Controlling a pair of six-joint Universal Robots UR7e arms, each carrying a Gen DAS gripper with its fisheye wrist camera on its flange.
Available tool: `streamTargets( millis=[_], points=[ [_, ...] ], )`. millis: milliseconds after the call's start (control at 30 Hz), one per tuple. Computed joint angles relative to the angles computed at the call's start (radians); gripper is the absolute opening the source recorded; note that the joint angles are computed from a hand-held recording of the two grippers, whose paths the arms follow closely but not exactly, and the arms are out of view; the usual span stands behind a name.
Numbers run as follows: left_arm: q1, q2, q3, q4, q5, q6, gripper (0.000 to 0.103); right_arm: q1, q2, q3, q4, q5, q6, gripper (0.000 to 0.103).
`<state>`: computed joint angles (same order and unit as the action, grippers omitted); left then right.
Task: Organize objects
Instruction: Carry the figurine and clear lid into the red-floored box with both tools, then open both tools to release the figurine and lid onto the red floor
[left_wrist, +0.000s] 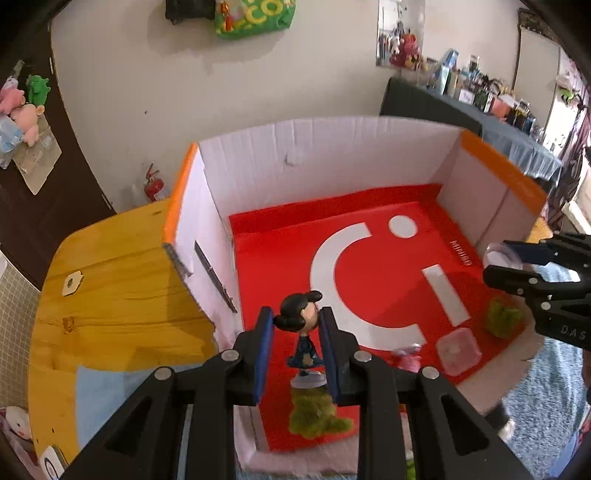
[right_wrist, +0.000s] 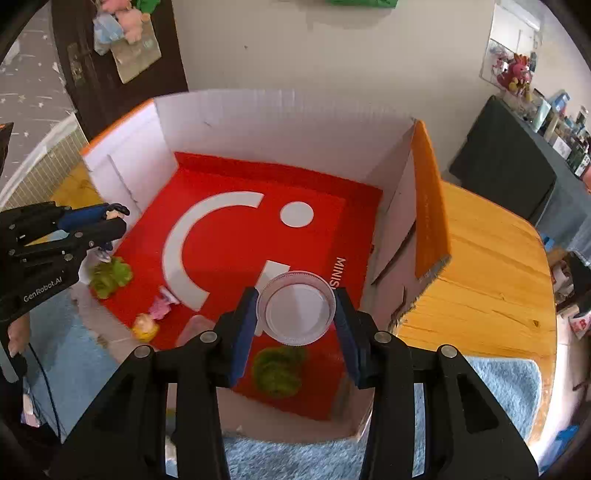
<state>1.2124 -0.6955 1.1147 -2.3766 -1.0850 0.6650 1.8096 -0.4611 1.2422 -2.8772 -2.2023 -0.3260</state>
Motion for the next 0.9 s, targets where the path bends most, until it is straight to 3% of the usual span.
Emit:
streamTargets(
  millis=[300, 900],
  points=[
    [0.007, 0.063, -0.069, 0.05, 0.055, 0.01, 0.026, -0.019, 0.041, -0.087, 0.134, -0.026, 0.031, 0.039],
    [0.002, 0.069, -0.033, 0.011, 0.109, 0.064, 0.026, -0.012, 0.038, -0.072, 0.151, -0.062, 0.005, 0.039]
  ],
)
